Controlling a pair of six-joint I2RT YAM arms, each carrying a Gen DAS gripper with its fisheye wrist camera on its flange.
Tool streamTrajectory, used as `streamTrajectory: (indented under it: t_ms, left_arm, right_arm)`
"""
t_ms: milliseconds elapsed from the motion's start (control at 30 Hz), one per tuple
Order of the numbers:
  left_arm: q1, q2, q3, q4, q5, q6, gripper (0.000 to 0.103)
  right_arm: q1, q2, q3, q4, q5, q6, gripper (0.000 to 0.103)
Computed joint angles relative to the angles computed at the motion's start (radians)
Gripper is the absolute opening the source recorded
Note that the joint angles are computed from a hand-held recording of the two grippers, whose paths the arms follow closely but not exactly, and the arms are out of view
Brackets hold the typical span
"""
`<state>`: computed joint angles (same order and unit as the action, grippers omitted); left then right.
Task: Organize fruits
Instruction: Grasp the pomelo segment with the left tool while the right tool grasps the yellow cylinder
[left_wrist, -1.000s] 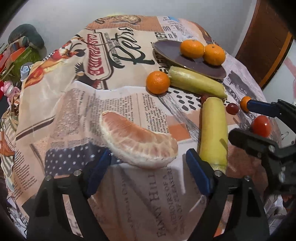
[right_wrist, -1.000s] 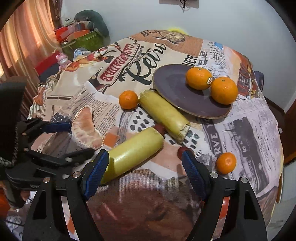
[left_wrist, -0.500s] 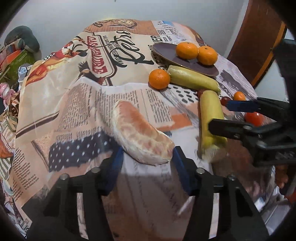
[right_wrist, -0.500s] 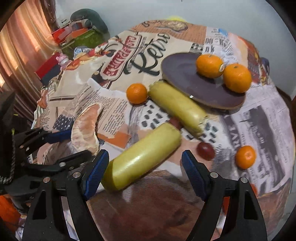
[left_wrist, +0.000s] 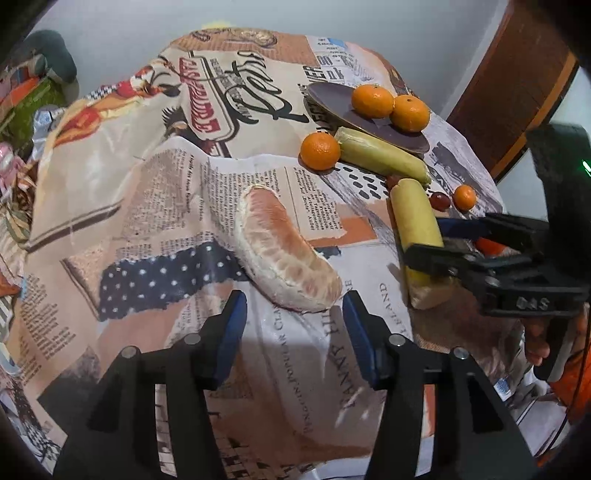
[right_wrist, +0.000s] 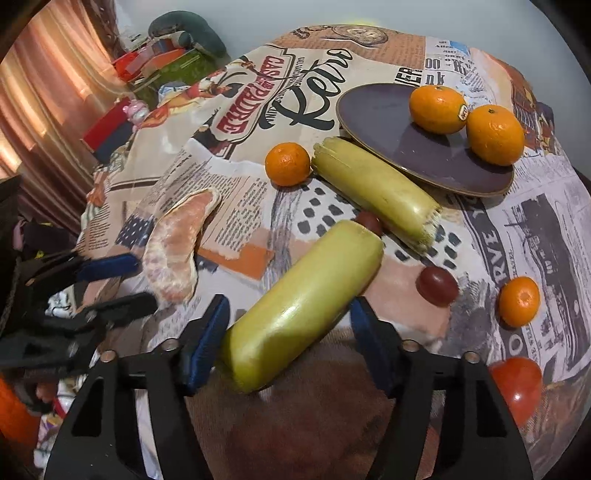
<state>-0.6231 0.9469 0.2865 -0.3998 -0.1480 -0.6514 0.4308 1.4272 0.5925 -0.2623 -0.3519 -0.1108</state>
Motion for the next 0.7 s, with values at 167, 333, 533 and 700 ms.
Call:
streamTrajectory:
  t_ms: [167,333,533,700]
  left_arm:
    - [0.023,0.098,0.022,0.07,0.013,0.006,0.06]
    - [0.043,0.195,0.059,0.115,0.006,0.019,0.066]
    - [0.088,0.251,0.088,0.137,0.028,0.039,0.067]
    - [0.131,0.278,0.105,0.153,0.053,0.062,0.068]
  right_arm:
    - [-0.077,-0.046,0.008,-0.093,-0.049,-0.075,0.046]
    - [-0.071,0.024,0.052,-0.087,-0.052,-0.03,0.046]
    - [-0.009,0.131,0.088,0.017,0.009,0.082,0.051]
    - [0.003,0.081,0.054,0.029,0.033,0.018,0.045]
